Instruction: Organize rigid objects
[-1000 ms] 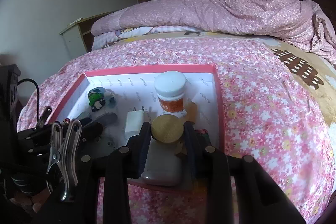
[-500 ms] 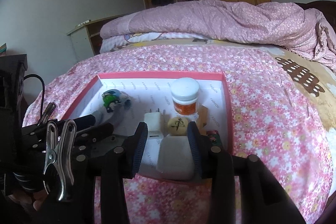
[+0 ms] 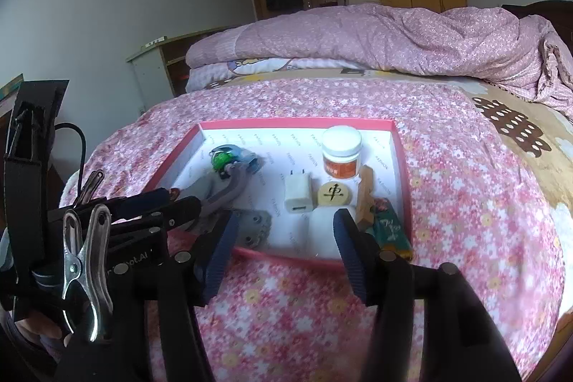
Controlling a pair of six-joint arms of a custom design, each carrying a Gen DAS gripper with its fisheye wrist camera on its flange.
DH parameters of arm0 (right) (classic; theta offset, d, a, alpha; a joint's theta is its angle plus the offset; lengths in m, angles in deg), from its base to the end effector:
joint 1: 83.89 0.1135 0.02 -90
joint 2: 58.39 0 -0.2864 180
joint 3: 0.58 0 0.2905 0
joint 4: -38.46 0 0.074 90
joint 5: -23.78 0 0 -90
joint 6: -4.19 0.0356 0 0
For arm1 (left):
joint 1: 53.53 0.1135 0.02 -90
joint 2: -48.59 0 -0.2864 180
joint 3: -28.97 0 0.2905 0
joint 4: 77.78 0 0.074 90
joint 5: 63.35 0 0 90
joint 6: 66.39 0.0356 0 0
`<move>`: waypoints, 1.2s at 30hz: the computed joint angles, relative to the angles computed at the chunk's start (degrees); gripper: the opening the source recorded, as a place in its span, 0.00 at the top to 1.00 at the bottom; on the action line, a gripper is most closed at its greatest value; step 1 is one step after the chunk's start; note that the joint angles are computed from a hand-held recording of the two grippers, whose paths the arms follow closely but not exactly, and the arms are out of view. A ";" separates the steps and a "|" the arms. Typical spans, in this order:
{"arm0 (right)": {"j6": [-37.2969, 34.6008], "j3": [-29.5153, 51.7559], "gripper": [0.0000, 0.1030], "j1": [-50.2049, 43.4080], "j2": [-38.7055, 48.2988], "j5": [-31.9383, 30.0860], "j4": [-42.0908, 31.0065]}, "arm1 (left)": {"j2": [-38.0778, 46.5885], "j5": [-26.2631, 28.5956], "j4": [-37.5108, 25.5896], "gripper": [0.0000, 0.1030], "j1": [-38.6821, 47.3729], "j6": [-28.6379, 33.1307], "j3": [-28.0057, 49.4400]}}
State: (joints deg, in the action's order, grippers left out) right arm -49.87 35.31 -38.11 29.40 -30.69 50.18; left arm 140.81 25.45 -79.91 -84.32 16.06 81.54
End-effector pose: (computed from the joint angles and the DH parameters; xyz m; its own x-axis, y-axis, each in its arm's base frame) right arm 0.2010 0.1768 0.1046 -0.5249 0.1455 -0.8386 0.0426 0.9885 0.1449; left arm 0.2894 -0.1716 0.1413 -0.6329 0.2242 -0.7411 0.4188 0.9042 -0.0841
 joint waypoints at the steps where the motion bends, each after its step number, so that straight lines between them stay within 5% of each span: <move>1: 0.35 -0.04 0.43 0.53 -0.20 0.48 -0.39 | -0.72 -0.09 -0.18 0.58 -0.04 -0.03 -0.51; 16: 13.59 -2.00 0.42 10.17 -3.08 5.76 -9.57 | -9.24 -2.26 -2.34 0.56 -0.79 -1.16 -9.50; 21: 18.66 -2.09 0.31 12.60 -0.45 6.15 -11.42 | -10.44 -2.49 -3.62 0.56 -1.17 -1.99 -11.57; 36: 27.72 3.29 0.23 13.75 10.68 7.41 -19.51 | -6.22 -5.08 -2.12 0.56 -1.80 -5.76 -13.23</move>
